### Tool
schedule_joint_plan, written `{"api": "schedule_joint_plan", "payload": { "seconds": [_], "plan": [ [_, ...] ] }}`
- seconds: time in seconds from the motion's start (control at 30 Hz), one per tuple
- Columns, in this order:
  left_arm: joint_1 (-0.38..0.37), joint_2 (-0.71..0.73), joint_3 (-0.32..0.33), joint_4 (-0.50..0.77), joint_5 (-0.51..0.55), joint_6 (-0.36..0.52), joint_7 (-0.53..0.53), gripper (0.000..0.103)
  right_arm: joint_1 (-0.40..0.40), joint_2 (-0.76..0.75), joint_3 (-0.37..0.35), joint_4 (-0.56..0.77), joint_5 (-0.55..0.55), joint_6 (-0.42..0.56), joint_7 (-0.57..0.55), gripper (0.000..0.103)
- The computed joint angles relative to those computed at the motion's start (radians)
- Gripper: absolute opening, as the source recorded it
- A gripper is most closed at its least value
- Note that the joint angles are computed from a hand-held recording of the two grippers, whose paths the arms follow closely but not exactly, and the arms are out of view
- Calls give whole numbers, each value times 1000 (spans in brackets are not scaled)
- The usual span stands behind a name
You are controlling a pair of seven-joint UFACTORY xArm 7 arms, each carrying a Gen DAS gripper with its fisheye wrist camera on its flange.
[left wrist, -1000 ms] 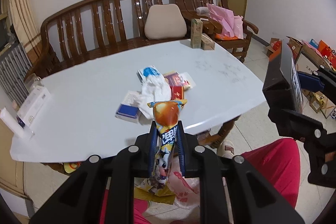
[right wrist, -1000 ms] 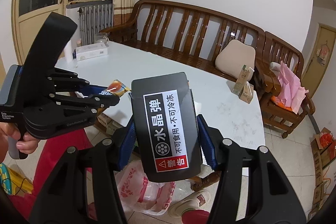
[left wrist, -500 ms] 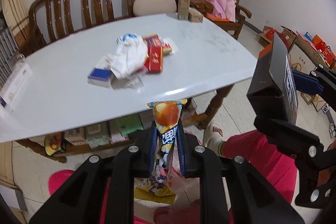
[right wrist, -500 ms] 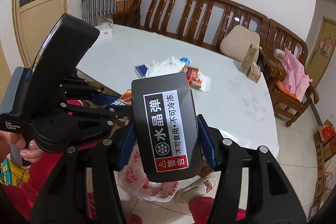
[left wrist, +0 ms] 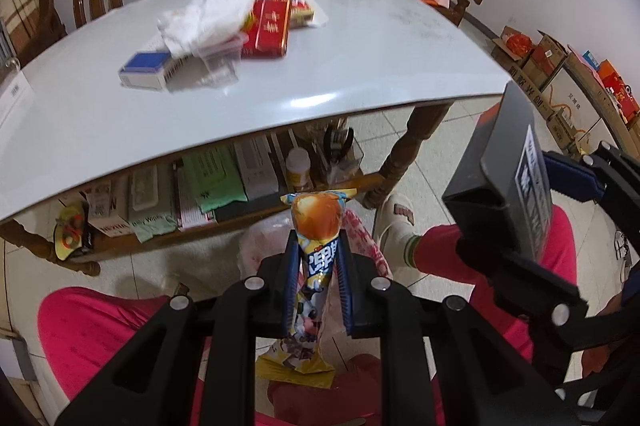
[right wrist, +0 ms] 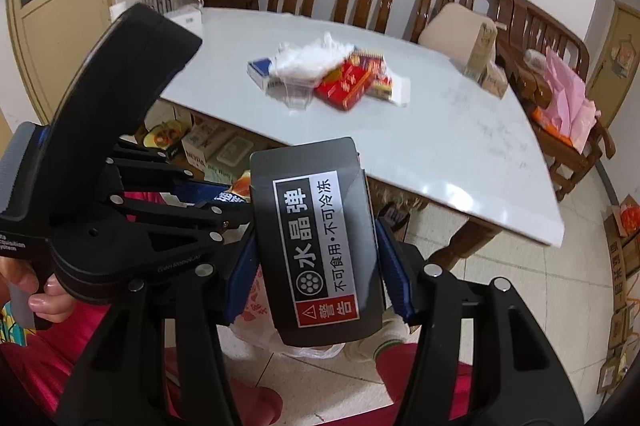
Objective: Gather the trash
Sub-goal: 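Carry the wrapper and black box down over the white plastic bag with both tools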
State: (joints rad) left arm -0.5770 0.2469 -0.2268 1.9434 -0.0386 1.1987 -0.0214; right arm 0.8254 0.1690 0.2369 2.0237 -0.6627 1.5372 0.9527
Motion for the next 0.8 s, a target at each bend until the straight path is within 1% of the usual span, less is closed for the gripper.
{"api": "schedule_joint_plan", "payload": {
  "seconds": [0.17,0.4,0.53,0.67,0.8],
  "plan": [
    [-1,30,1,2,-14,14,-19,18,-52,-59,7,-132,65,-65,49,55],
    [3,89,6,11,-43,27,-46,18,-125,-104,28,-263,133,-111,83,55],
    [3,136,10,22,-56,38,-65,18,-152,-110,37,-319,160,-136,95,55],
    [0,184,15,46,-58,55,-81,18,-180,-116,36,-380,201,-178,107,55],
    [-3,247,23,96,-64,96,-109,18,-205,-121,31,-441,254,-228,116,55]
  ]
}}
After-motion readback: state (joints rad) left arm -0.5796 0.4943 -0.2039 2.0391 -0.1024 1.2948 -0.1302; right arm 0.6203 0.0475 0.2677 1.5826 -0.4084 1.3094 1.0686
